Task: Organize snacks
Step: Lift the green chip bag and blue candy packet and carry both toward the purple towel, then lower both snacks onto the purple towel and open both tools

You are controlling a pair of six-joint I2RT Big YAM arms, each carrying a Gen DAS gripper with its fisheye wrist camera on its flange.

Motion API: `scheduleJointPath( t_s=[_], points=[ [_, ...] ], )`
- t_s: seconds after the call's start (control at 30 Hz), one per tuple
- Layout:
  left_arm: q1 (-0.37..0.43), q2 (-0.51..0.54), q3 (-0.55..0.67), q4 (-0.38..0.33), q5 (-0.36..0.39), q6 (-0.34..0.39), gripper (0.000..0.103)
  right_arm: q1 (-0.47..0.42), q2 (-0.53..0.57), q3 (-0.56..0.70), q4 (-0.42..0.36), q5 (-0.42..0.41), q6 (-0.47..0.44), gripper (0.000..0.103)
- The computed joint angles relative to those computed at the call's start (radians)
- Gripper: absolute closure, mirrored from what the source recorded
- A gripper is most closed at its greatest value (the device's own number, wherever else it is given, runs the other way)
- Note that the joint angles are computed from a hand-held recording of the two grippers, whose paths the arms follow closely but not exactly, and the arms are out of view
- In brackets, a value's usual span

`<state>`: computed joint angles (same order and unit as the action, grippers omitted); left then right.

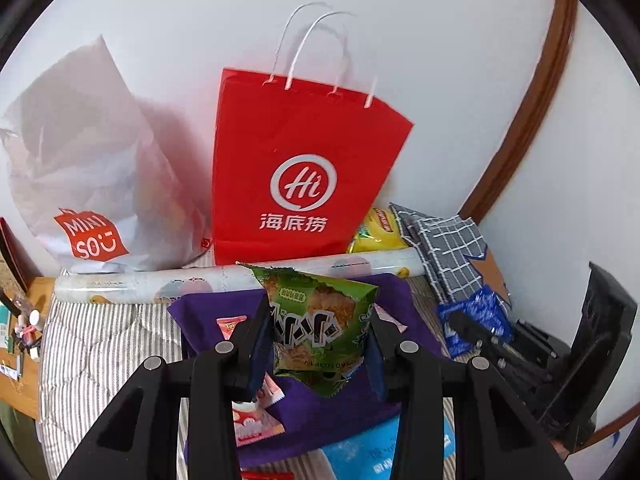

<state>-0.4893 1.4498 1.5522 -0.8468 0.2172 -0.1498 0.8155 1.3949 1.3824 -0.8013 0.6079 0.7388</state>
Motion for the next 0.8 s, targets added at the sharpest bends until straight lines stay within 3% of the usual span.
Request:
scheduleJointPath(
  t_s=[0.2,0.43,0.6,0.8],
  points=[
    [0.018,0.089,0.034,-0.013,0.003,0.006,0.065,-0.029,0.064,-0.015,0.022,-0.101,-0.032,0.086],
    [0.019,0.199,0.096,-0.085,0.016,0.026,0.065,-0.055,0.086,-0.056,0.06,-0.271,-0.058,0.086],
    [0.018,0.242,0.113,-0.125,-0.002,0.029,0.065,-0.05,0.132,-0.02,-0.017,-0.279,-0.077,0.086],
    [0.012,0.268,0.128,-0.158,-0.035,0.032,0.065,-0.067,0.149,-0.019,-0.046,-0.314,-0.045,0.086]
  ],
)
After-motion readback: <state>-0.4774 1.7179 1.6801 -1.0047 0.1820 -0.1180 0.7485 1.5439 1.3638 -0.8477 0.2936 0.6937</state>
